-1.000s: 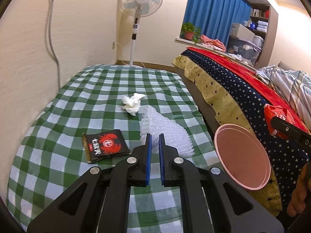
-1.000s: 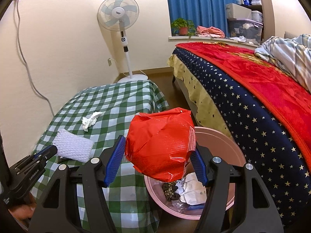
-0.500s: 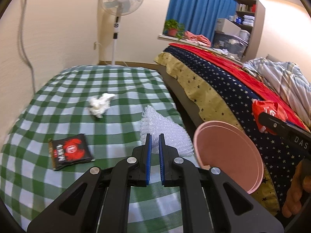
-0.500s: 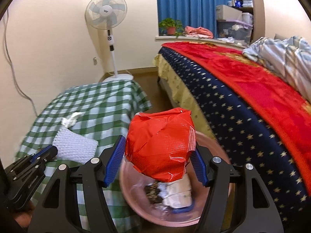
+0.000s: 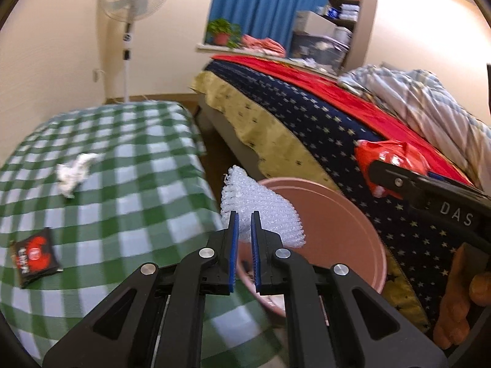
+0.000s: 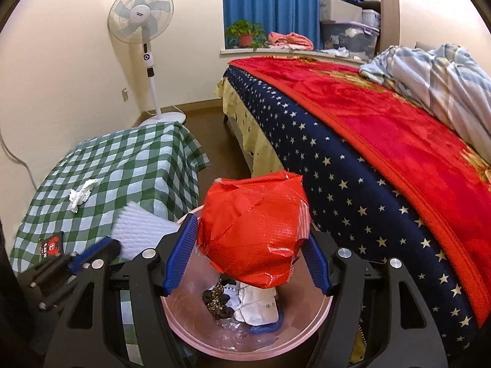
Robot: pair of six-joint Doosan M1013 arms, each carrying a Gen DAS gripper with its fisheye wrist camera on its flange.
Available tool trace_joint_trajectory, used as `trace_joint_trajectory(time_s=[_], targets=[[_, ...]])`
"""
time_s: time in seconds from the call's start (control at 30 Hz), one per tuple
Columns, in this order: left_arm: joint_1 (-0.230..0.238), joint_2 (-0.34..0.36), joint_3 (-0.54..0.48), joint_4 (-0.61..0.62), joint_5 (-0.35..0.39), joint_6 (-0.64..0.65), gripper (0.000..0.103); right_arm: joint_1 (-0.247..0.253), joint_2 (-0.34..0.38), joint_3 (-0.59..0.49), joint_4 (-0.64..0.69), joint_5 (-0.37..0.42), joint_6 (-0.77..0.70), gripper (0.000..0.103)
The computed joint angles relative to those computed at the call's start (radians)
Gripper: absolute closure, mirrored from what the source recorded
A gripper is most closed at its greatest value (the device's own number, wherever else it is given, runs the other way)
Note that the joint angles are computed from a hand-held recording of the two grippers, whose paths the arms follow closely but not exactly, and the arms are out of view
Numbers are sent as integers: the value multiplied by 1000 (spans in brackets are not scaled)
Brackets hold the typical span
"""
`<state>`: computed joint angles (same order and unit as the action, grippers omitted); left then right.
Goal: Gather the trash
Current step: 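Carry the red bag over the pink bin with the right tool while the left moves there too, then open the right tool to drop the red bag into the bin while the left returns to the snack packet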
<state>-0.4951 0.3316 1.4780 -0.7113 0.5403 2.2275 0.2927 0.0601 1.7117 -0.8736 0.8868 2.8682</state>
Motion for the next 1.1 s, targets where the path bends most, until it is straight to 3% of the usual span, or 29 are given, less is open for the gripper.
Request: trace_joint_trajectory(time_s=[0.07,0.57,0.8,0.9,1.1], targets=[[-4,8,-8,14,21,-15,83,0,0,0,-12,15,19,29],[15,-17,12,14,-2,-31,83,11,-21,16,-35,-18,52,27],[41,-52,44,40,-41,-54,83,36,-29,17,-57,-48,68,30],[59,-65,58,61,-56,-81,83,50,-26,13,-64,-60,73,36],[97,-83,83,163,-93,-215,83,75,-4,-10,-60,-104,61,40]])
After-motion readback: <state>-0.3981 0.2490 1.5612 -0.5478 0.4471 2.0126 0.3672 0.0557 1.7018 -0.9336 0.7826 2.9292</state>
